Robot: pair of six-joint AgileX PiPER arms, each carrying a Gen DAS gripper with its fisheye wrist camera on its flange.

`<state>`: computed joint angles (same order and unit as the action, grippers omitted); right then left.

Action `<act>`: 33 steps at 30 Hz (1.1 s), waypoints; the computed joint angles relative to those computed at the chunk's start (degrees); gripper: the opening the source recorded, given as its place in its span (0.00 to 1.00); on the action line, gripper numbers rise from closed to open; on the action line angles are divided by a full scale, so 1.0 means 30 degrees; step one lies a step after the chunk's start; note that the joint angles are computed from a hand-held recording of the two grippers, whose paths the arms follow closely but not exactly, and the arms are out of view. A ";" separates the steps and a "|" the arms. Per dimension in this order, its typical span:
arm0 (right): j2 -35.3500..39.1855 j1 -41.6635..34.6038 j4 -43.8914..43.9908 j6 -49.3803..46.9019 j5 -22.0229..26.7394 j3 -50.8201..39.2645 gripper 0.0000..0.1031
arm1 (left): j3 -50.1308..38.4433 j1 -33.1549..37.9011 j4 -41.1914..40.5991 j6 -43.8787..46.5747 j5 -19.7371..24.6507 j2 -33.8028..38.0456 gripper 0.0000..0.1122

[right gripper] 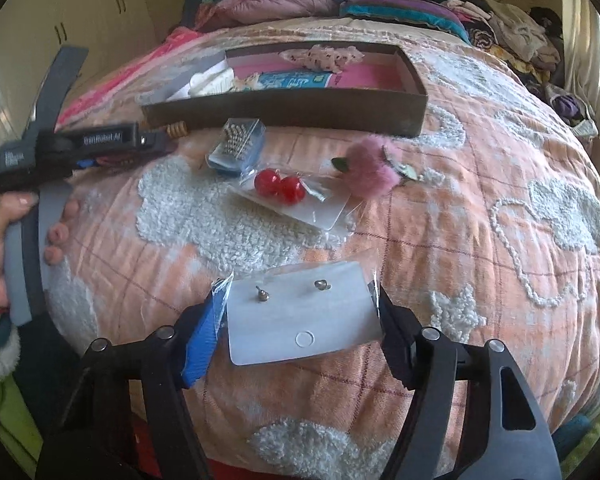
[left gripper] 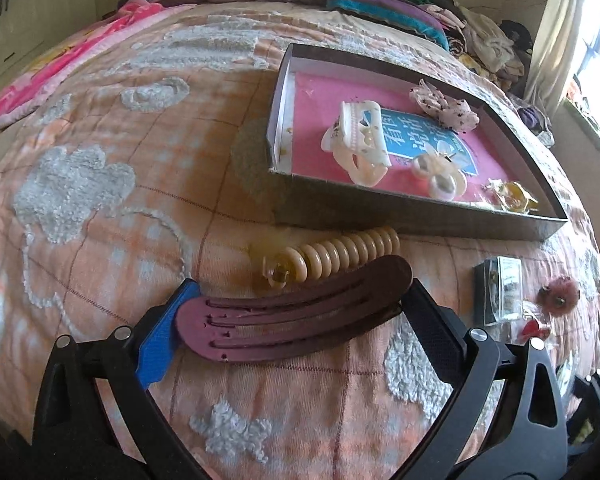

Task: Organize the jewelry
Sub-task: 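Grasp the maroon hair clip with left tool while right tool grasps the white earring card, then carry the maroon clip into the tray and open left tool while right tool releases the card there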

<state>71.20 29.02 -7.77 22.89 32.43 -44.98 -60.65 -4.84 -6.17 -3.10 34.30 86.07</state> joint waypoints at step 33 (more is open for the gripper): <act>-0.0553 -0.1793 0.2838 -0.5159 0.2100 -0.8098 0.67 | -0.4239 0.0219 -0.1305 0.2328 0.3577 -0.3202 0.82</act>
